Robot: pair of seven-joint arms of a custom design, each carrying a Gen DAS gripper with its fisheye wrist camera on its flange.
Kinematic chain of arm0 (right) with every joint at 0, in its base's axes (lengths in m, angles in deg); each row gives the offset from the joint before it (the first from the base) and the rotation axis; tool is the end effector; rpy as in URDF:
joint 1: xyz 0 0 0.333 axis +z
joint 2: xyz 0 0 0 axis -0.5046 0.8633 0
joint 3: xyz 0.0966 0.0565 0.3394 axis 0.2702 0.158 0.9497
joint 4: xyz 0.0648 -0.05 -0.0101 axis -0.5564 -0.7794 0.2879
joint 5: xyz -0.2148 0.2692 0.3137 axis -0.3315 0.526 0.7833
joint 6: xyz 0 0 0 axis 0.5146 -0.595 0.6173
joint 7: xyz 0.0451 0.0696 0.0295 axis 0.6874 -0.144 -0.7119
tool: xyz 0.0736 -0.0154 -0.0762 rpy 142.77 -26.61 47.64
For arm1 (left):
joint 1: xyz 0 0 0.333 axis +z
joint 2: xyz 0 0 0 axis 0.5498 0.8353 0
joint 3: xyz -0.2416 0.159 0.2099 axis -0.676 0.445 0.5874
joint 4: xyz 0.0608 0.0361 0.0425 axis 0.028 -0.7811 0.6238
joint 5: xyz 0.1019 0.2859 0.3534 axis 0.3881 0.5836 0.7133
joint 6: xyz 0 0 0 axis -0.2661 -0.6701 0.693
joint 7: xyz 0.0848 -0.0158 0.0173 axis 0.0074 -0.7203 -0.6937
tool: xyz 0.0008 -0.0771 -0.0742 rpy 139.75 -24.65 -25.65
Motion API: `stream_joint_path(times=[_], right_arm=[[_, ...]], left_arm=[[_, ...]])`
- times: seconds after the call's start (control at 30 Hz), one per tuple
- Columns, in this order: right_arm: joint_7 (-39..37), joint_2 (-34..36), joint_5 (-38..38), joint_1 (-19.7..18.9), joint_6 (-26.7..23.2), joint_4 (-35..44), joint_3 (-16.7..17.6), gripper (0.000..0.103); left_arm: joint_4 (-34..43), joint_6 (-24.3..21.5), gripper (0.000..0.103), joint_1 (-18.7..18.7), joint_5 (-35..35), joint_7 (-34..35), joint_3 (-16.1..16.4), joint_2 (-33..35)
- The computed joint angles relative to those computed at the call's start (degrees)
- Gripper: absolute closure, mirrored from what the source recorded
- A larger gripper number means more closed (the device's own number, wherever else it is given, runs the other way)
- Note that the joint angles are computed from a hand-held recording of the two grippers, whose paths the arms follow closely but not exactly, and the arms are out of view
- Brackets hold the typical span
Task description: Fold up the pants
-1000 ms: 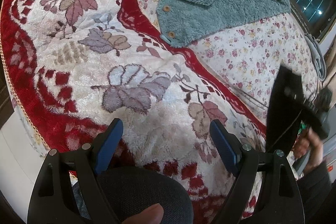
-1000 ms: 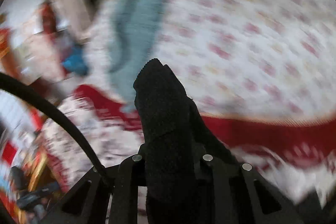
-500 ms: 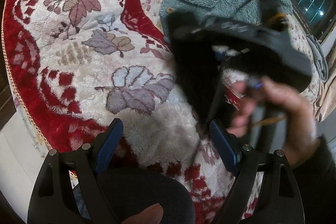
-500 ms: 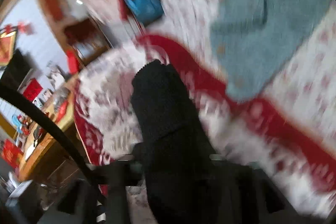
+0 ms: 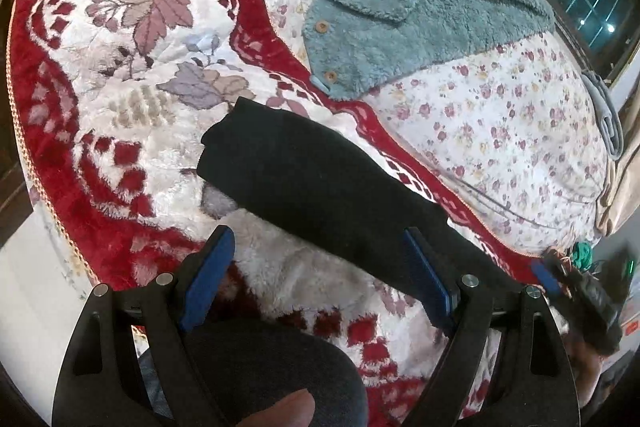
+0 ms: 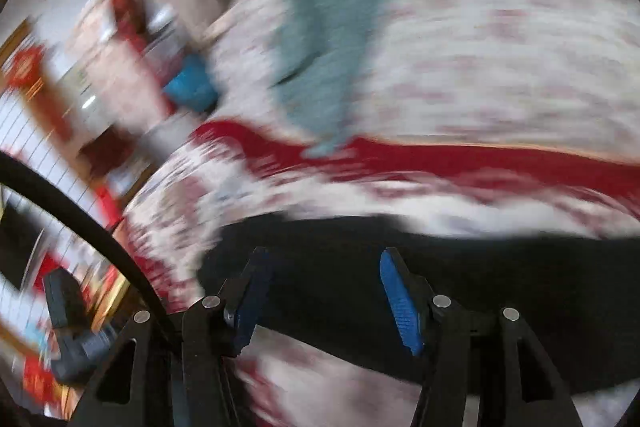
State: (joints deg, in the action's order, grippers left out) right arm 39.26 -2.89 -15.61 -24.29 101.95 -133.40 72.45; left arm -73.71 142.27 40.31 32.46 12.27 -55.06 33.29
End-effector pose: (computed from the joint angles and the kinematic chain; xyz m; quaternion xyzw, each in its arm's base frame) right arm 0.7487 0.1605 0.5582 -0.7397 0.4995 0.0356 0.4495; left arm 0.5314 0.0037 0.5425 -0.8507 0.3269 -0.3586 0.2022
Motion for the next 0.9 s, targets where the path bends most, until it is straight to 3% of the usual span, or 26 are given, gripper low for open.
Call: stream_joint_path(times=[0.17,0.27,0.4,0.47,0.53,0.6,0.63,0.7,0.8,0.9], right_arm=[[16.8,5.2,2.2,-8.2,-5.5,3.7,-5.1,0.048],[28.3,10.9,2.7,-11.8,-7.8,9.1,-5.0,0.048],[31.1,16.5,3.6,-14.6,-10.2,15.4,-1.9,0.048],[29.7,18.7,1.3,-14.1,-9.2,18.8,-1.0,0.051],[33.1,21.7,-3.4,-14.6,-11.7,23.5,0.1,0.057],[32.7,22.9,-4.2,-14.3,-13.3,25.0,-0.3,0.089],[31.5,23.0,-5.1,-14.7,-14.2,25.2,0.1,0.097],[31.2,23.0,-6.5,-14.6,-14.0,25.7,0.2,0.098],[29.9,24.5,-2.1,-16.1,-13.2,28.9,2.9,0.098],[31.2,28.4,2.7,-16.3,-12.0,36.0,5.1,0.098]], left_arm=[[1.0,-2.1,0.018,1.5,3.0,-1.4,-1.7,0.1],[1.6,-3.4,0.018,1.7,4.3,-2.3,-2.1,0.3],[2.2,-4.6,0.018,1.0,4.7,-2.3,-1.6,0.8],[2.5,-5.0,0.018,0.9,4.9,-2.4,-1.6,1.0],[2.7,-5.4,0.018,0.8,5.3,-2.5,-1.6,1.2],[2.7,-5.5,0.018,0.7,5.4,-2.6,-1.5,1.2],[2.7,-5.4,0.018,0.6,5.4,-2.6,-1.4,1.3],[2.7,-5.3,0.018,0.6,5.5,-3.0,-1.5,1.3],[2.2,-4.3,0.018,0.8,5.8,-3.8,-1.5,1.1],[0.9,-0.3,0.018,0.0,3.4,-3.2,0.5,0.4]])
